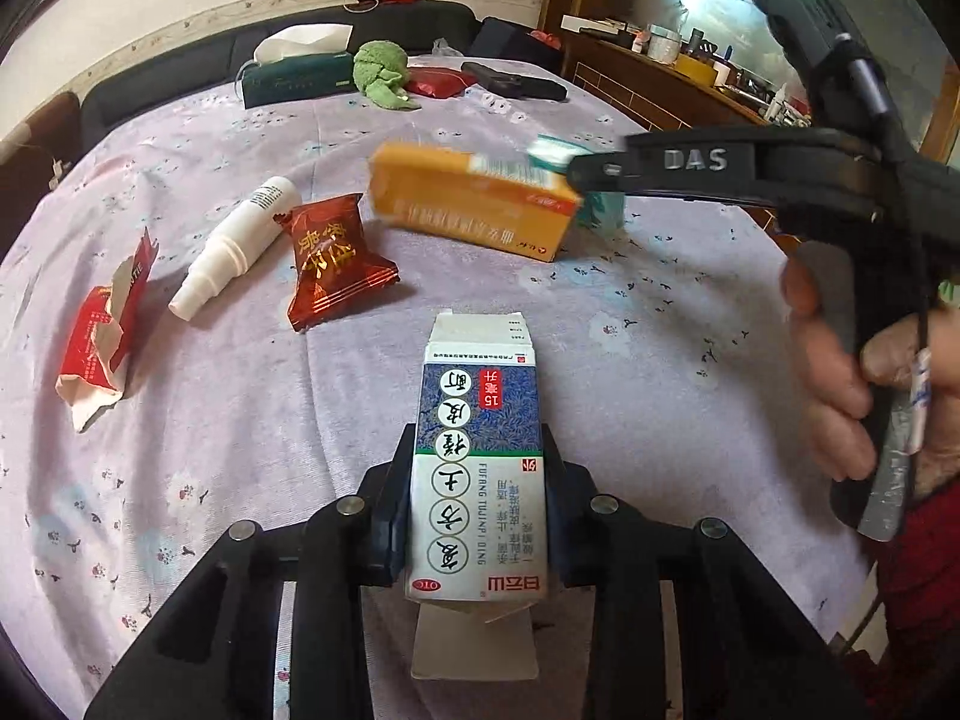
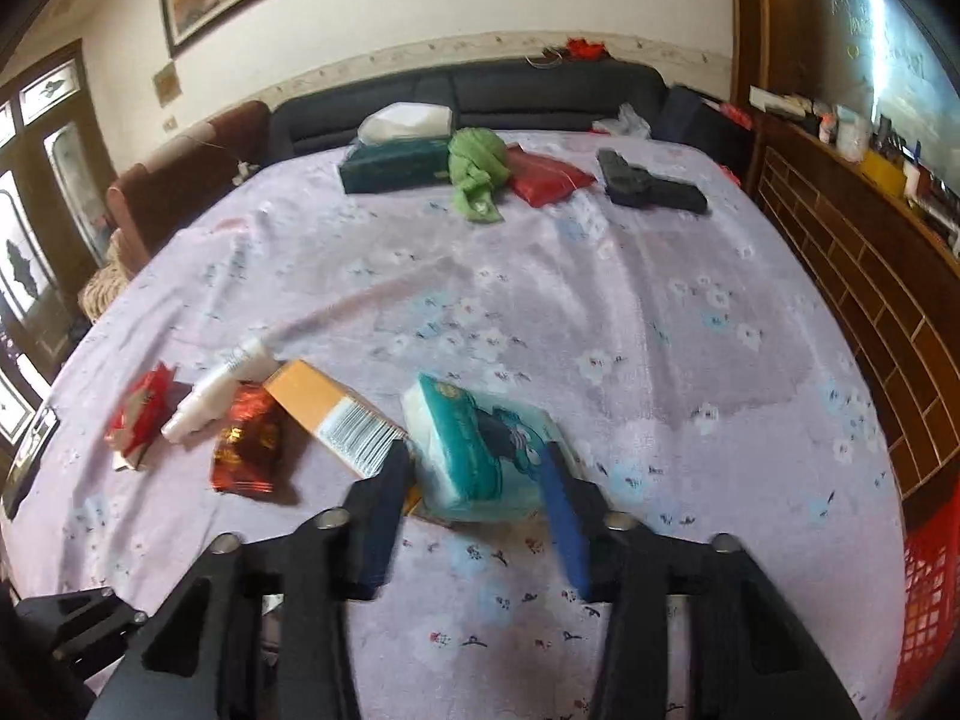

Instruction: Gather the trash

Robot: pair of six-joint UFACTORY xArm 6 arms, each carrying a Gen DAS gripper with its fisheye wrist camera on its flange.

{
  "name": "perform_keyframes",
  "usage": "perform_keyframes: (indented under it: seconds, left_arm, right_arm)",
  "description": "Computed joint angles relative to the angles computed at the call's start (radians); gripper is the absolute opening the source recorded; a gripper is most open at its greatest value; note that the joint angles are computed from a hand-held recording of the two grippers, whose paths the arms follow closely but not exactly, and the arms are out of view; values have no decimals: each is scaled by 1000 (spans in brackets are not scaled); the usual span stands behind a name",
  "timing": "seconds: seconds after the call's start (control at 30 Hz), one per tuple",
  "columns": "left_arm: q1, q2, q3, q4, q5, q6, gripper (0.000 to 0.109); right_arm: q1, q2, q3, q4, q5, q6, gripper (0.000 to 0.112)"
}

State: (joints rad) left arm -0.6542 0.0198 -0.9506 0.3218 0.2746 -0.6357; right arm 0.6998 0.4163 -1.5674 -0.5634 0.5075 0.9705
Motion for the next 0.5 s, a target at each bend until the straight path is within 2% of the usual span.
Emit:
perform_keyframes:
  seconds: [0.03, 0.13, 0.3, 0.4, 0.5]
  left_arm:
    - [0, 1, 0, 2, -1, -2, 33]
    - [1, -3, 4, 31, -6, -34, 33]
    - [0, -15, 10, 87, -13, -93, 33]
    - [-5, -19, 5, 124, -6, -125, 33]
    - [-12, -21, 0, 134, -2, -131, 33]
  right_arm:
    - [-2, -13, 16, 8, -6, 8, 21]
    - [-8, -79, 99, -41, -38, 94, 15]
    - [-26, -218, 300, -51, -202, 192, 15]
    - [-27, -296, 429, 5, -312, 182, 15]
    - [0, -342, 498, -5, -343, 132, 15]
